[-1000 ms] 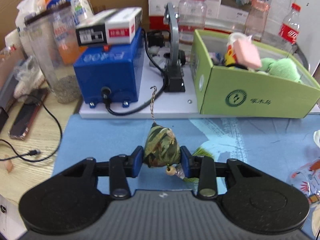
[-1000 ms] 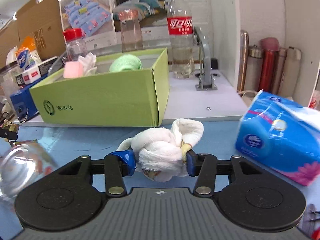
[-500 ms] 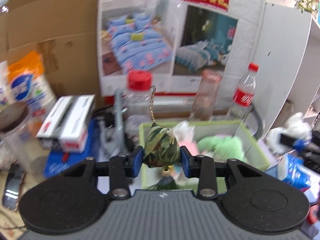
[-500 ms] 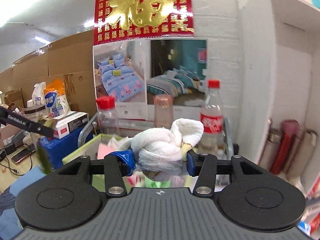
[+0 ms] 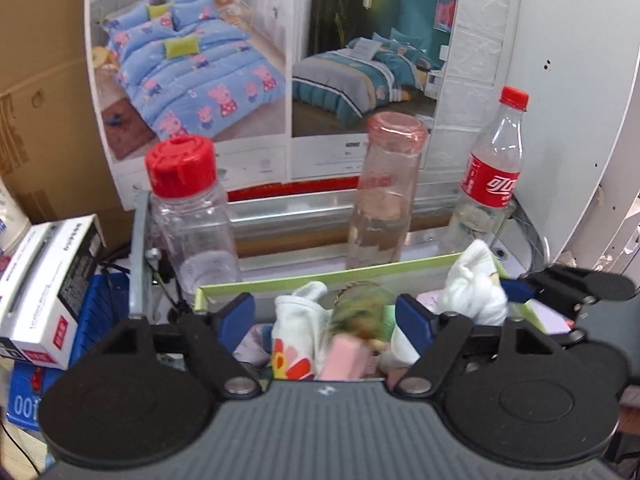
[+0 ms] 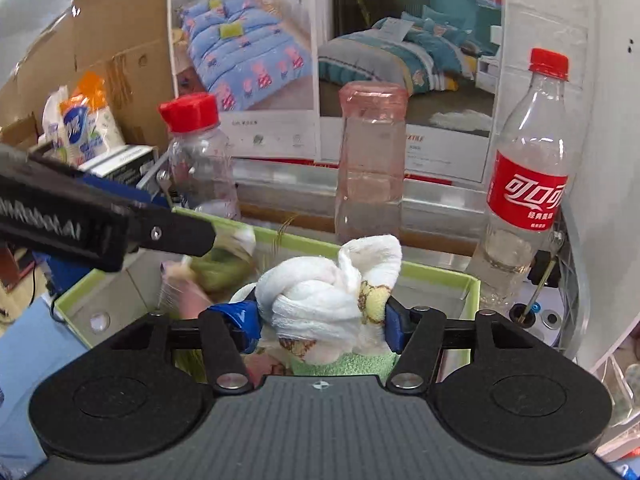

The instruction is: Organize soft objects

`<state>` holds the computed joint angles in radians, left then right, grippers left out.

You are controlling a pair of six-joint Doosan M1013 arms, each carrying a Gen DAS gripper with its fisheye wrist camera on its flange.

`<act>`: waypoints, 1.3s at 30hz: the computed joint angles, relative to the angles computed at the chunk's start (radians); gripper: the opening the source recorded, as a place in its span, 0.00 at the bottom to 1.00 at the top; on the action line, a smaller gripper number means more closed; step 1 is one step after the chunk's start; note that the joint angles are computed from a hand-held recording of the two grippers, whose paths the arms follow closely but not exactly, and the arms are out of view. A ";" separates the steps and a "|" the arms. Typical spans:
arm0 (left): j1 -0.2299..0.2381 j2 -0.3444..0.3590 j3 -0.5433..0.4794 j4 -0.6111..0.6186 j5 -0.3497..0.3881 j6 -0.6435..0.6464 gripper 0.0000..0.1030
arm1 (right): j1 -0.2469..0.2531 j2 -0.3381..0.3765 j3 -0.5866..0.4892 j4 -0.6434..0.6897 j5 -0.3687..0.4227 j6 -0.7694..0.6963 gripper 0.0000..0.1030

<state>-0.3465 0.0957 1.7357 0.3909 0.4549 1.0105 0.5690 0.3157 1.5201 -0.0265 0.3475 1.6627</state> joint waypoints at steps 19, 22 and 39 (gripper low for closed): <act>-0.075 -0.168 0.179 0.307 0.019 -0.325 0.97 | 0.053 -0.130 0.149 -0.522 -0.108 0.626 0.57; -0.110 -0.204 0.218 0.440 0.047 -0.453 1.00 | 0.075 -0.173 0.203 -0.780 -0.094 0.913 0.58; -0.278 -0.316 0.355 0.747 0.274 -0.855 1.00 | 0.259 -0.307 0.390 -1.484 0.254 1.755 0.59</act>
